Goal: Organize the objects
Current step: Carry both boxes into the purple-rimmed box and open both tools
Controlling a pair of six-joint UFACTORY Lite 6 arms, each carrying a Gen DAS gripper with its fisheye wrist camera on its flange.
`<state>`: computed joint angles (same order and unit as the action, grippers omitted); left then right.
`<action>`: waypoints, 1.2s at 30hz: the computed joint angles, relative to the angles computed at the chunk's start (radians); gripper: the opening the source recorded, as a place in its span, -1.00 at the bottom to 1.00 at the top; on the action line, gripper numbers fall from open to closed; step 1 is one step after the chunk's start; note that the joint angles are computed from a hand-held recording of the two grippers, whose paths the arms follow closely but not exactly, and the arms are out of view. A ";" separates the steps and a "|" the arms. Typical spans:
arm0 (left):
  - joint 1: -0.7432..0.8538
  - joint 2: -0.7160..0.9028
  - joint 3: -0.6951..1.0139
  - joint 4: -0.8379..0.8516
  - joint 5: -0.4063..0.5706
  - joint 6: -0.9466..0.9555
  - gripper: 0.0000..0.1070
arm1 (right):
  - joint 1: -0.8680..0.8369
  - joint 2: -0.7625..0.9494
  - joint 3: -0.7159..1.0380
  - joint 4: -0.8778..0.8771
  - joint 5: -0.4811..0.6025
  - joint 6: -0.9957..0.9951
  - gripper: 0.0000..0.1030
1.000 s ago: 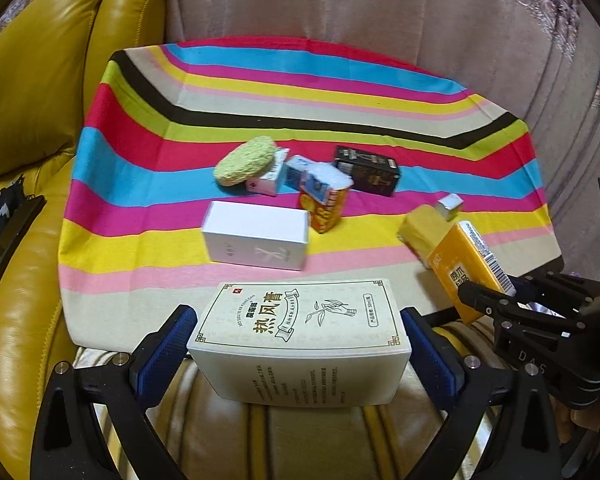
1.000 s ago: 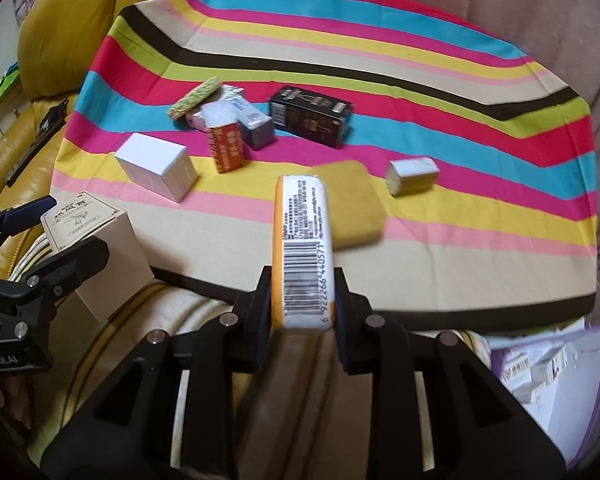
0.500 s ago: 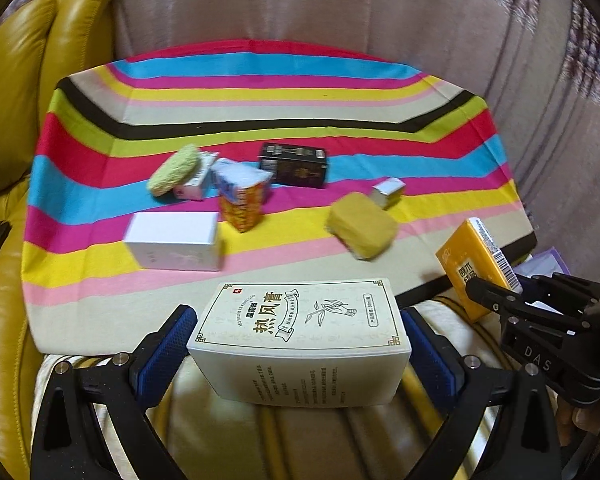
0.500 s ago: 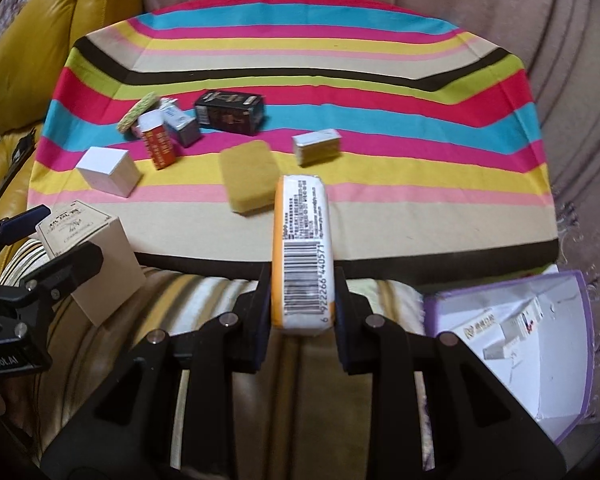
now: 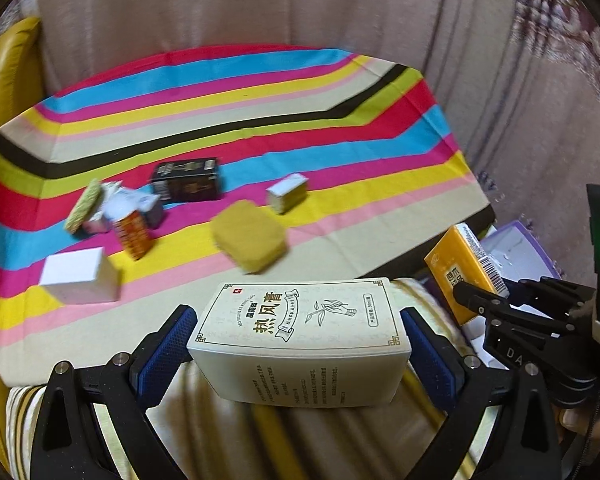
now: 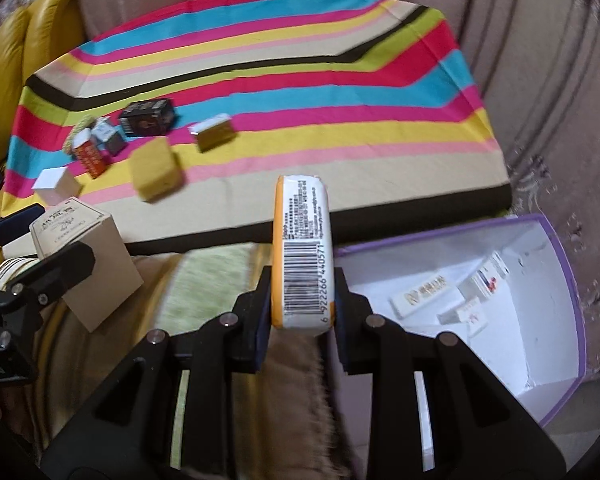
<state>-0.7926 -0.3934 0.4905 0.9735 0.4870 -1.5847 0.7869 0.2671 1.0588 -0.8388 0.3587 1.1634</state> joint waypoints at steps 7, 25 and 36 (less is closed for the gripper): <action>-0.076 0.200 0.152 0.084 -0.036 -0.082 0.88 | -0.107 -0.081 -0.124 -0.061 -0.021 0.052 -0.41; -0.134 0.533 0.456 0.264 -0.290 -0.194 0.90 | -0.405 -0.220 -0.325 -0.088 -0.085 0.006 -0.39; -0.094 0.469 0.384 0.346 -0.337 -0.323 0.91 | -0.400 -0.257 -0.321 -0.018 -0.086 -0.046 0.32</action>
